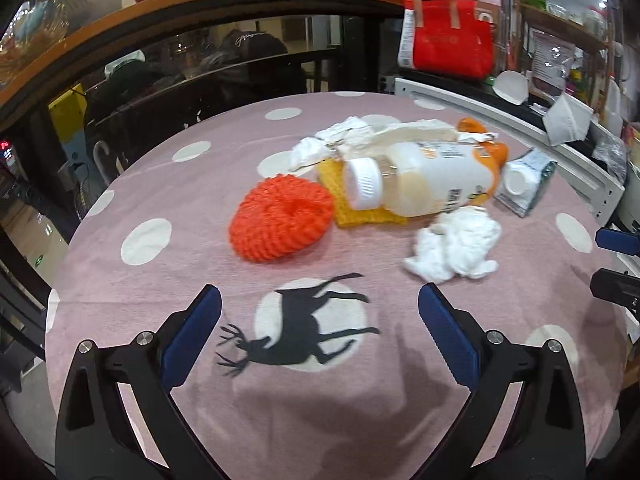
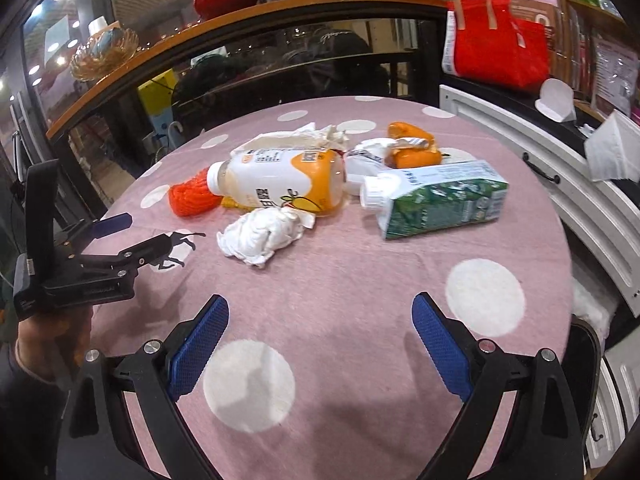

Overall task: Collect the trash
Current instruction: 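Move both tools back over the table toward the remaining trash, then grasp the orange mesh net with left tool while right tool grasps white tissue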

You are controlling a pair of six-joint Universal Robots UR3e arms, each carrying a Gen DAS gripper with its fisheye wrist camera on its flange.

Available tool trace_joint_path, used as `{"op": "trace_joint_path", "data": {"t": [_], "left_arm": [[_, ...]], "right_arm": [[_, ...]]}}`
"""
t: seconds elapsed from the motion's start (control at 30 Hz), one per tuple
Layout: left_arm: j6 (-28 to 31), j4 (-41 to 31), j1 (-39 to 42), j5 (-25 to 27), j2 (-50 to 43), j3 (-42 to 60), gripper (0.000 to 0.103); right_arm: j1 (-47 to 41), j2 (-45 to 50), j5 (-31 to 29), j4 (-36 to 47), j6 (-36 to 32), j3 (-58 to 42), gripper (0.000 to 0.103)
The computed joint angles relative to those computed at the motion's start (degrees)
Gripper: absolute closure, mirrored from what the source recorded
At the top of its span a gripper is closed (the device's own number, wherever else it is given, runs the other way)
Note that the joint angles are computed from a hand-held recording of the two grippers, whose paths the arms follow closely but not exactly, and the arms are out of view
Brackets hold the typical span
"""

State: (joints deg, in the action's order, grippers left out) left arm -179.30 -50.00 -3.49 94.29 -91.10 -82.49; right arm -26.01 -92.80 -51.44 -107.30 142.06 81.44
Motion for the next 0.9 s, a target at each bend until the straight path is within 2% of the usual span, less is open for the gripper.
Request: {"op": "trace_joint_path", "data": {"t": [0.13, 0.33, 0.43, 0.5, 0.6, 0.67, 0.8, 0.9], "left_arm": [[1.4, -0.9, 1.5, -0.5, -3.7, 3.9, 0.006], [4.4, -3.6, 1.7, 0.4, -13.4, 15.1, 0.009], [4.4, -5.8, 2.3, 0.3, -17.4, 20.0, 0.022], [3.9, -7.6, 3.1, -0.4, -18.9, 22.1, 0.040], [2.2, -7.2, 4.7, -2.2, -17.5, 20.8, 0.060], [1.3, -7.2, 5.4, -3.2, -16.0, 19.4, 0.069], [-0.1, -5.3, 7.3, -5.8, -10.8, 13.7, 0.074], [-1.3, -4.2, 8.5, -7.8, -6.7, 9.5, 0.075]], "right_arm": [[3.4, 3.0, -1.6, -1.1, 2.2, -2.5, 0.011], [7.0, 6.8, -3.6, -1.6, 4.5, -6.2, 0.012], [8.2, 8.1, -4.4, -1.8, 5.2, -7.5, 0.012], [9.5, 9.5, -5.0, -1.8, 5.9, -9.0, 0.012], [11.1, 11.6, -5.7, -1.5, 6.5, -11.3, 0.012], [12.6, 13.6, -6.4, -1.2, 6.9, -13.6, 0.012], [15.7, 18.1, -7.9, 0.5, 8.1, -18.9, 0.012], [18.1, 21.2, -10.4, 0.6, 8.9, -22.4, 0.020]]}}
